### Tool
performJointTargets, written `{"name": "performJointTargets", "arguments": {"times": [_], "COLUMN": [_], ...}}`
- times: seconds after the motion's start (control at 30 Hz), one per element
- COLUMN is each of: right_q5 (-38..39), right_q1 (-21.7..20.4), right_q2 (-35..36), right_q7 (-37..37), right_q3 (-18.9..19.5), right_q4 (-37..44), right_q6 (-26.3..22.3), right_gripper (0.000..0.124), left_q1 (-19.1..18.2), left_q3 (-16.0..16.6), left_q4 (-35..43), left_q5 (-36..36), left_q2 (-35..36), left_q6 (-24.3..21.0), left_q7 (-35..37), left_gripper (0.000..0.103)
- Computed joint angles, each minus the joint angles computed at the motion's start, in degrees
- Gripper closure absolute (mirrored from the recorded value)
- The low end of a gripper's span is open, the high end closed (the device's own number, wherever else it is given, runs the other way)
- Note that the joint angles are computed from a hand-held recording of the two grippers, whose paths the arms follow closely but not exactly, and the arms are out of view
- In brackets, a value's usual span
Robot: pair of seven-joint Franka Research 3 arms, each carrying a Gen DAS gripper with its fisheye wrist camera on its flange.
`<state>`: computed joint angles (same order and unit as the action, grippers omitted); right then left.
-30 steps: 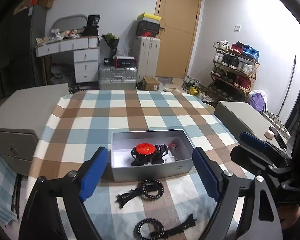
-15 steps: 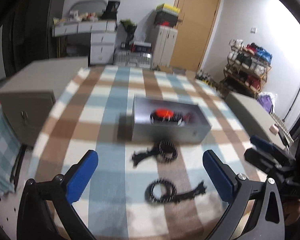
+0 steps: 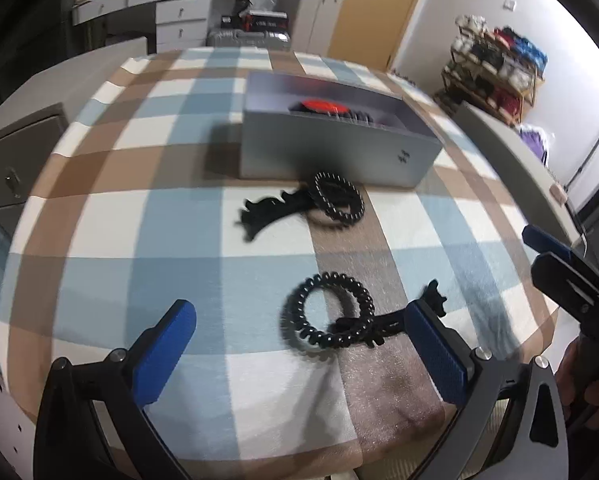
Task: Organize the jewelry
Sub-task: 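Withdraw both grippers from the box toward the black hair ties, then grasp the black beaded bracelet with the left gripper while the right grasps a black coil hair tie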
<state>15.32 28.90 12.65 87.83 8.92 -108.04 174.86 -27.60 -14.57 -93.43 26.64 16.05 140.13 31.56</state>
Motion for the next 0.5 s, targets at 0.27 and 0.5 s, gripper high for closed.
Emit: {"name": "performJointTargets", "arguments": {"times": [0.27, 0.5], "right_q5": [1.5, 2.5], "right_q1": [-0.7, -0.9], "right_q2": [-0.4, -0.2], "right_q7": [-0.2, -0.5], "right_q3": [0.6, 0.9], "right_q4": [-1.0, -1.0], "right_q6": [0.7, 0.4], "right_gripper": [0.025, 0.025], "left_q1": [-0.4, -1.0], "left_q3": [-0.2, -0.1], "left_q4": [4.1, 5.7], "left_q5": [-1.8, -2.1], "left_q2": [3.0, 3.6], "left_q6": [-4.0, -6.7], "left_q7": [4.3, 6.9], "left_gripper": [0.009, 0.038]}}
